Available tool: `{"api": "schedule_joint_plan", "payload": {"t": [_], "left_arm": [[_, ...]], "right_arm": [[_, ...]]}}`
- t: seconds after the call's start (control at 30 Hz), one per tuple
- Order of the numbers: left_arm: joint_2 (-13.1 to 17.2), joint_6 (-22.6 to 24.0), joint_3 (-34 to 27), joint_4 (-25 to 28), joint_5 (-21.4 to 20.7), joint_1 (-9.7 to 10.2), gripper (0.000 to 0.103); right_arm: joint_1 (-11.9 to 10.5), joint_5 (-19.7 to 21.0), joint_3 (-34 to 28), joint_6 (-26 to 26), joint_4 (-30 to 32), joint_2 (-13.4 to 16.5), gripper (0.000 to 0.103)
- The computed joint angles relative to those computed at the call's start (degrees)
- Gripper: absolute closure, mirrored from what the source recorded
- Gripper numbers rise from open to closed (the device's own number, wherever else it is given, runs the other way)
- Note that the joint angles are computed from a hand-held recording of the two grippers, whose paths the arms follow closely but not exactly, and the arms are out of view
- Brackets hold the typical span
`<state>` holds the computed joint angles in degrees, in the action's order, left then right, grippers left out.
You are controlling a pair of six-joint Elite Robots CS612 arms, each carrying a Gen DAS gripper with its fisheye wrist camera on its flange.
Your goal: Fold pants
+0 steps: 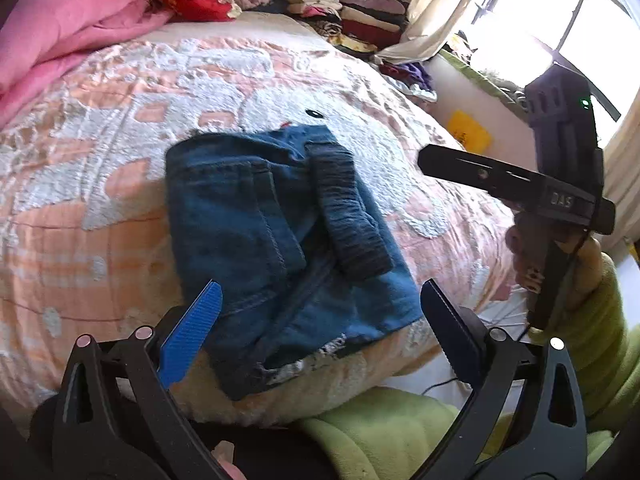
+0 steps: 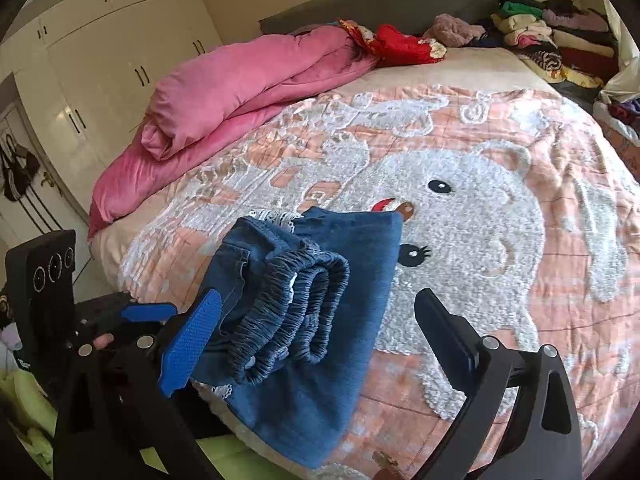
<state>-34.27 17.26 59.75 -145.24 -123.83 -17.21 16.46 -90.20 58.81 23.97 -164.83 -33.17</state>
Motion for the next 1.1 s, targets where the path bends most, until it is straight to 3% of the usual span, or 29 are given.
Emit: {"api": "schedule_joint_plan", "payload": {"t": [0.23,0.43,0.63,0.9,1.1], "left_arm": [[0.5,-3.3,-0.6,-3.1,6.1,-0.10,0.010],[3.1,-8.3,-5.0,0.3,10.2,0.17,0.010],[5.0,-10.0,-8.0,1.7,11.4,0.11,0.010],[8.4,-11.4,-14.0,7.4,9.3,0.04,0.010],[9.0,-9.5,-14.8,8.8,9.5,-0.61,0.010]], "right_arm": [[0.2,-2.0,1.0,0.2,0.7,-0.2,0.006],[-0.1,-1.9,0.1,2.5,4.1,0.9,0.007],[-0.5,-0.6,-0.2,3.9,4.4,1.7,0.008],[-0.8,4.3,-2.4,3.1,6.2,3.4,0.027],[-1.2,8.3,-3.1,3.7,4.8,4.5,0.028]]}}
